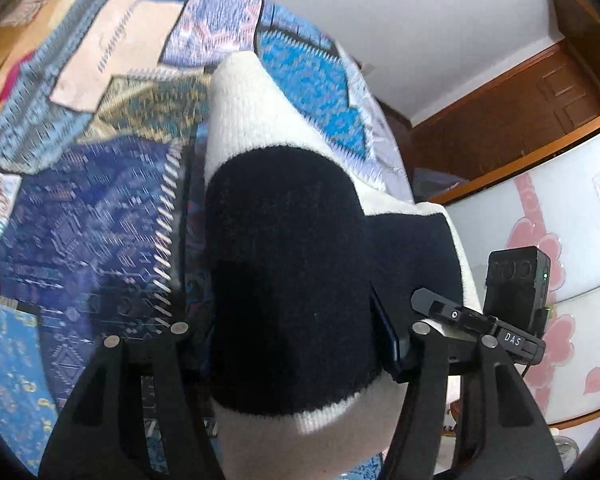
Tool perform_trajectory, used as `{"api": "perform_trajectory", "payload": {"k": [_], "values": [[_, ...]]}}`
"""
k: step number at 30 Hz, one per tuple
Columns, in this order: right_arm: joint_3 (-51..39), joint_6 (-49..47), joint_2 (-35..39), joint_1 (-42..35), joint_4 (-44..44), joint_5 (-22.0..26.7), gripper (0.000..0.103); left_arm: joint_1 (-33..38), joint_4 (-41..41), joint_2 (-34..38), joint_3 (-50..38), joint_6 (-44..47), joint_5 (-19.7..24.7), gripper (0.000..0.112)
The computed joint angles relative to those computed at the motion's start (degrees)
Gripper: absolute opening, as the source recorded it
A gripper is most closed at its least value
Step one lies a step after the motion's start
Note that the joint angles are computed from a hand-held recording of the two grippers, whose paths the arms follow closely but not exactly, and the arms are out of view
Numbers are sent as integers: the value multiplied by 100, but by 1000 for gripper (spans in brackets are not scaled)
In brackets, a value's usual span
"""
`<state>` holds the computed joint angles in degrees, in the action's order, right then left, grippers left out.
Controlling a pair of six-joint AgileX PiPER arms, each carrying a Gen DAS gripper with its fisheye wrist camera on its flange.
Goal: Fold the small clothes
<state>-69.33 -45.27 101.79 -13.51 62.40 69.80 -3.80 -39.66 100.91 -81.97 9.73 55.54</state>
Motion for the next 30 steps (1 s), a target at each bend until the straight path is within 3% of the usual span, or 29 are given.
{"api": "perform_trajectory", "payload": {"k": [10,16,30], "values": [[-182,198,-400,760,237,-382,40,882,-173,-778,242,284,397,61],[-317,369,-147,1323,231,-658,40,1391,-252,-951,619,588,598,61],[-313,841,540,1939,-244,-1195,42,2008,-690,-295,1582,1589,535,63]]}}
